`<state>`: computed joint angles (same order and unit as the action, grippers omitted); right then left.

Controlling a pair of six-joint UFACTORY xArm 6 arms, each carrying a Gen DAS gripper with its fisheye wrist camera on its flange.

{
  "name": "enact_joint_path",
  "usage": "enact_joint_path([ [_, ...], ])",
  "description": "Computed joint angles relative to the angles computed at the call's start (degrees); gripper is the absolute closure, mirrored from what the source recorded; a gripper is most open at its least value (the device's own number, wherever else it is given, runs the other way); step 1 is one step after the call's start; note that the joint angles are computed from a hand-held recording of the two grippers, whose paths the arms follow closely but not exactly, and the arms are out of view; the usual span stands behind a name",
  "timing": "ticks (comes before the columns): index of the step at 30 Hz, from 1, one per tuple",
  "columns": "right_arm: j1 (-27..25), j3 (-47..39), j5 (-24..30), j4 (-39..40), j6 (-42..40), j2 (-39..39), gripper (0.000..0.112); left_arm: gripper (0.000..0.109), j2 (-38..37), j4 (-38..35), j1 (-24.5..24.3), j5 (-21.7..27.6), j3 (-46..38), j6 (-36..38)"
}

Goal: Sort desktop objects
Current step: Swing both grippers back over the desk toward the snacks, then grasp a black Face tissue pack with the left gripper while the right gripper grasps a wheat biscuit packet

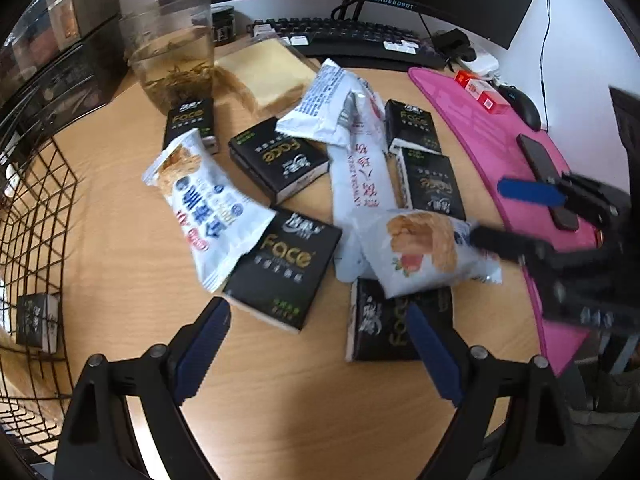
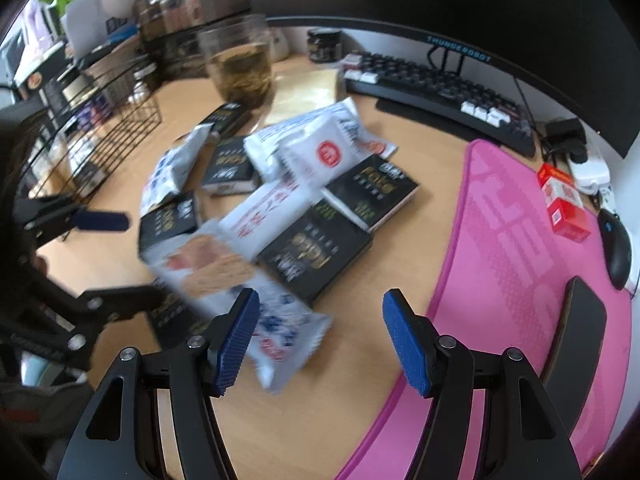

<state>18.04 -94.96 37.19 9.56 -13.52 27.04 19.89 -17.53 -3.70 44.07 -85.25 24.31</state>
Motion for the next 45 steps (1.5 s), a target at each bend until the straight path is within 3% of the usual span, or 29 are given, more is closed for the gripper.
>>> enact_joint_path([
  [6, 0.8, 1.6, 2.7, 6.4, -7.0, -1.8, 0.048, 0.019, 1.5, 0.0, -0.3, 0.1, -2.3, 0.5],
  [13, 0.7, -0.7, 3.0, 3.1, -5.2, 0.6, 0.048, 0.019, 2.3, 1.2, 1.6, 0.5, -3.2, -0.8],
  [28, 1.7, -2.1, 6.6, 11.9, -11.7, 2.3, 0.048, 0.019, 5.8, -3.1, 2.3, 2.7, -6.5, 1.1],
  [36, -0.7, -2.7, 6.5, 8.7, -7.6, 2.7, 0.048, 0.019, 7.2, -4.1, 2.5, 2.9, -8.5, 1.4],
  [42, 1.0, -4.6, 6.0, 5.7, -6.6, 4.3, 0.048, 0.019, 9.5, -3.5, 3.1, 3.0, -11.2, 1.5],
  [45, 1.9, -4.5, 4.9, 3.5, -5.4, 4.7, 0.048, 0.019, 9.3, -2.7, 3.6, 0.7, -10.0, 1.4],
])
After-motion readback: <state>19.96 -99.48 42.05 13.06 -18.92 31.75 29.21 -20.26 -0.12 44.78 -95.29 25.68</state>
